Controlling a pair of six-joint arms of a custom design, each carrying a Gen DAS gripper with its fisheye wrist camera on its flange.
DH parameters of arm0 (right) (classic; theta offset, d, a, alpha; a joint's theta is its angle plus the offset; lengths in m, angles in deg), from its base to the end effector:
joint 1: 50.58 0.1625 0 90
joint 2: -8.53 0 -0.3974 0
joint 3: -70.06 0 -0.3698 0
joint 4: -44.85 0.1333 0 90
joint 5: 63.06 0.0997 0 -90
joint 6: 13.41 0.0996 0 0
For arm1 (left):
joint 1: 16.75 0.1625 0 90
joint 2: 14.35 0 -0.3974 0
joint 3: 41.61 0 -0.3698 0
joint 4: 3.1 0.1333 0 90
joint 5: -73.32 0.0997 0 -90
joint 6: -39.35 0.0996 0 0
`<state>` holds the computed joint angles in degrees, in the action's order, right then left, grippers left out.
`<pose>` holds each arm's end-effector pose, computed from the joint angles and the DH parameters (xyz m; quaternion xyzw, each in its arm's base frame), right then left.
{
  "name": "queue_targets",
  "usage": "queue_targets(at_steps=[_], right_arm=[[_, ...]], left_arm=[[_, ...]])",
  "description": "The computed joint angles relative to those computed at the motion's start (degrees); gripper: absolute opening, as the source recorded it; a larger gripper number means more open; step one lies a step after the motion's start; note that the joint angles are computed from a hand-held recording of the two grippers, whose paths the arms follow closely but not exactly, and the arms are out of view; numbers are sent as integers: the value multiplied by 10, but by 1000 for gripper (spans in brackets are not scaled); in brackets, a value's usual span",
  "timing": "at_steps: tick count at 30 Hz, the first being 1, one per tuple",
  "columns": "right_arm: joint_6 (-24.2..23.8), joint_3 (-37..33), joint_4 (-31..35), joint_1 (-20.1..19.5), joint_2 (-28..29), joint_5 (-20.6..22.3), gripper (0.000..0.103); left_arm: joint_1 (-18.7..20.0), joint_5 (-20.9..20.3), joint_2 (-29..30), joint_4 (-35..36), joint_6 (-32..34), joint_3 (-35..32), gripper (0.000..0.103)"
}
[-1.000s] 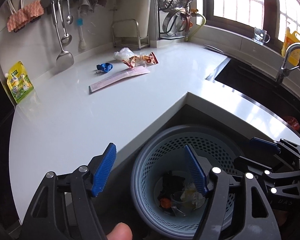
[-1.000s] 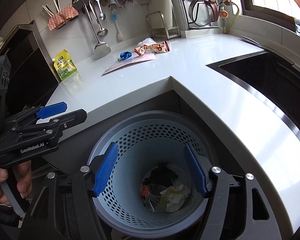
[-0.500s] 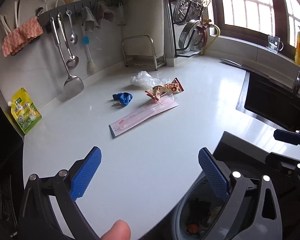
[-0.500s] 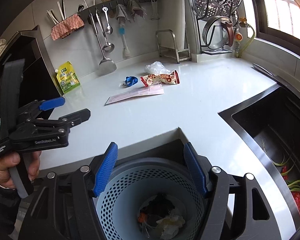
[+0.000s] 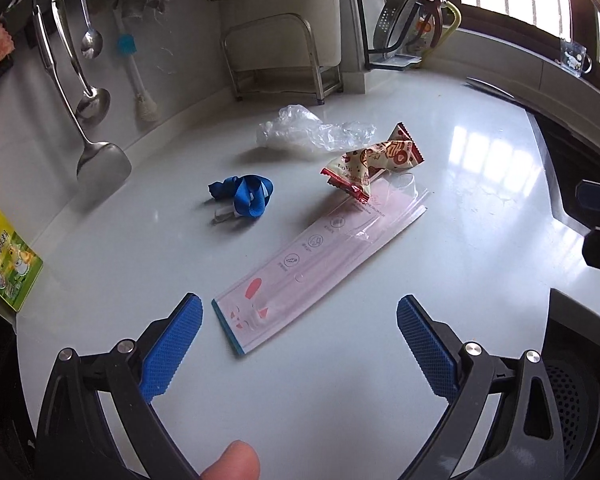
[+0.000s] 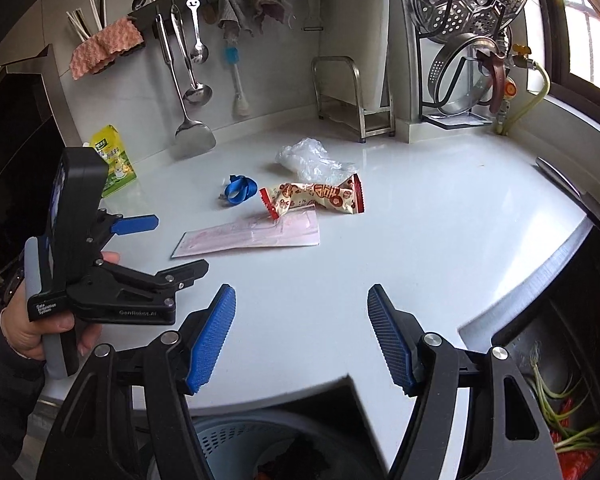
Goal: Collect trash
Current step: 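Move both tools back to the counter toward the wrapper and pink strip, then grasp the pink-white strip with the left tool while the right tool grasps the snack wrapper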
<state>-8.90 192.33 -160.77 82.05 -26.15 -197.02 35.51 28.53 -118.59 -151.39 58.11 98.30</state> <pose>0.3615 -0.2980 0.0027 0.2081 -0.8800 0.3510 0.2430 -0.0356 -0.3792 0.3056 0.3621 0.8331 -0.2407 0.3419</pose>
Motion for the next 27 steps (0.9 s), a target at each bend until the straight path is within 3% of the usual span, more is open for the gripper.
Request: queue_targets(at_steps=[12,20,22,24,27], right_arm=[[-92,-96,42,-73,26,60,66],[-104,-134,55,-103,42,93,66],[-102,-136,47,-107,47,97,66],[-102,-138,43,-112,50,100,66],[-104,-142,45,-117,53,105,66]], left_arm=[[66,-45,92,-51,87,-49,96],[109,-142,118,23,121,-110,96],[112,-157,121,32,128,-116,90],[113,-177,117,42,134,-121,61],[105,-170,114,36,143,-113,52]])
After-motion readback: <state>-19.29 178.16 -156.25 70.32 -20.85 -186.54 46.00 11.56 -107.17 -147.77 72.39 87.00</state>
